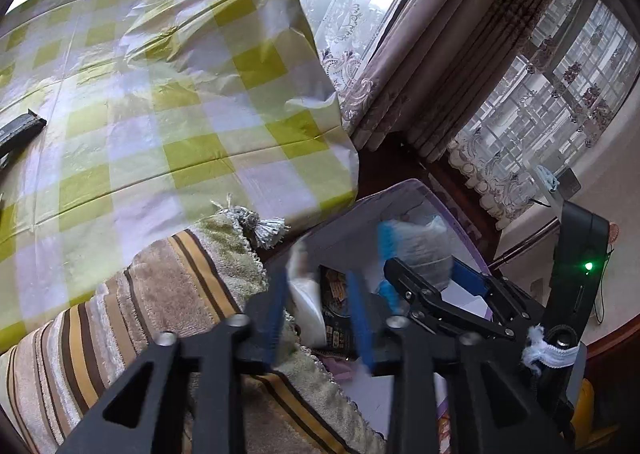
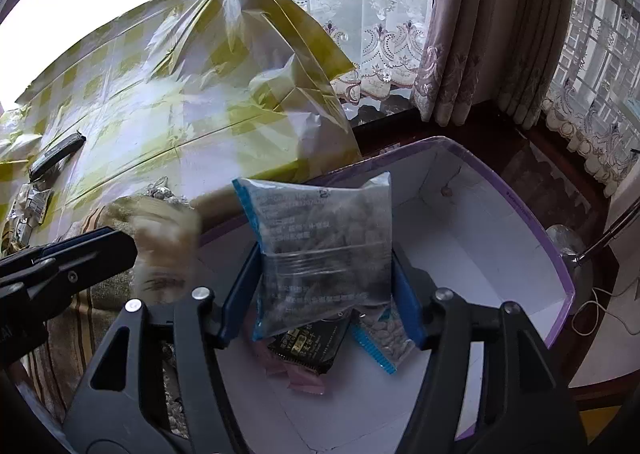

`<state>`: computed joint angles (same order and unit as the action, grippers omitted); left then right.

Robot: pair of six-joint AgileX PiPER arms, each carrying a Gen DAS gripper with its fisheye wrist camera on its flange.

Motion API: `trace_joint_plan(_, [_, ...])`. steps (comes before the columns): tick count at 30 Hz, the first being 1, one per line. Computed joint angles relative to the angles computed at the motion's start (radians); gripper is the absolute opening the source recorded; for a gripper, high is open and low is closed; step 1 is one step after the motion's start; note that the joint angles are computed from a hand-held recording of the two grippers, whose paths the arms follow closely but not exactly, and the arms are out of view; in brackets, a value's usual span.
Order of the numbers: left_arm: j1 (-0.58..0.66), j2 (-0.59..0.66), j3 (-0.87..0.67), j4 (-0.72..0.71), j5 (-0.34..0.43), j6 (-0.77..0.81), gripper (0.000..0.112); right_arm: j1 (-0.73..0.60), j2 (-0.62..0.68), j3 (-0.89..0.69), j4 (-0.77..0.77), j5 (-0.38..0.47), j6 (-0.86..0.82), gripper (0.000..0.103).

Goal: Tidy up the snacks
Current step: 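Carry both clear bags into the white box and release them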

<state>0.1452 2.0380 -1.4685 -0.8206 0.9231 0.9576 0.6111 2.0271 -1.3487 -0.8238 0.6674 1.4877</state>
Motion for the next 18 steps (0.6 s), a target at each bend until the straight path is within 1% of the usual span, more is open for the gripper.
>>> trace_joint_plan(1, [0.007, -0.004, 0.002, -0.004, -0.004, -0.003, 0.06, 0.001, -0.004, 0.003, -0.003, -0.001, 0.005, 0.071])
trace_joint_plan(2, [0.019, -0.008, 0.005, -0.025, 0.003, 0.011, 0.062, 0.0, -0.008, 0.005, -0.004, -0.004, 0.005, 0.073])
trace_joint_plan(3, [0.027, -0.018, 0.012, -0.032, -0.004, 0.016, 0.067, 0.002, -0.012, 0.006, -0.006, -0.003, 0.008, 0.074])
trace_joint_plan(4, [0.028, -0.04, 0.033, -0.028, -0.04, 0.018, 0.073, 0.002, -0.015, 0.006, -0.01, -0.004, 0.011, 0.076])
trace_joint_plan(6, [0.027, -0.09, 0.086, -0.021, -0.122, 0.049, 0.076, 0.005, -0.015, -0.005, -0.01, 0.0, 0.002, 0.078])
trace_joint_plan(8, [0.034, -0.127, 0.124, -0.028, -0.165, 0.082, 0.079, 0.011, -0.017, -0.016, -0.001, 0.004, -0.014, 0.078])
trace_joint_plan(10, [0.044, -0.172, 0.166, -0.011, -0.224, 0.074, 0.081, 0.018, -0.02, -0.025, 0.012, 0.006, -0.026, 0.078])
trace_joint_plan(13, [0.075, -0.224, 0.201, 0.042, -0.269, 0.037, 0.081, 0.04, -0.033, -0.037, 0.036, 0.005, -0.04, 0.078])
trace_joint_plan(16, [0.155, -0.295, 0.27, -0.055, -0.315, 0.165, 0.081, 0.075, -0.033, -0.063, 0.051, 0.006, -0.045, 0.078])
trace_joint_plan(18, [0.205, -0.338, 0.299, -0.081, -0.348, 0.21, 0.081, 0.103, -0.027, -0.09, 0.061, 0.01, -0.064, 0.079])
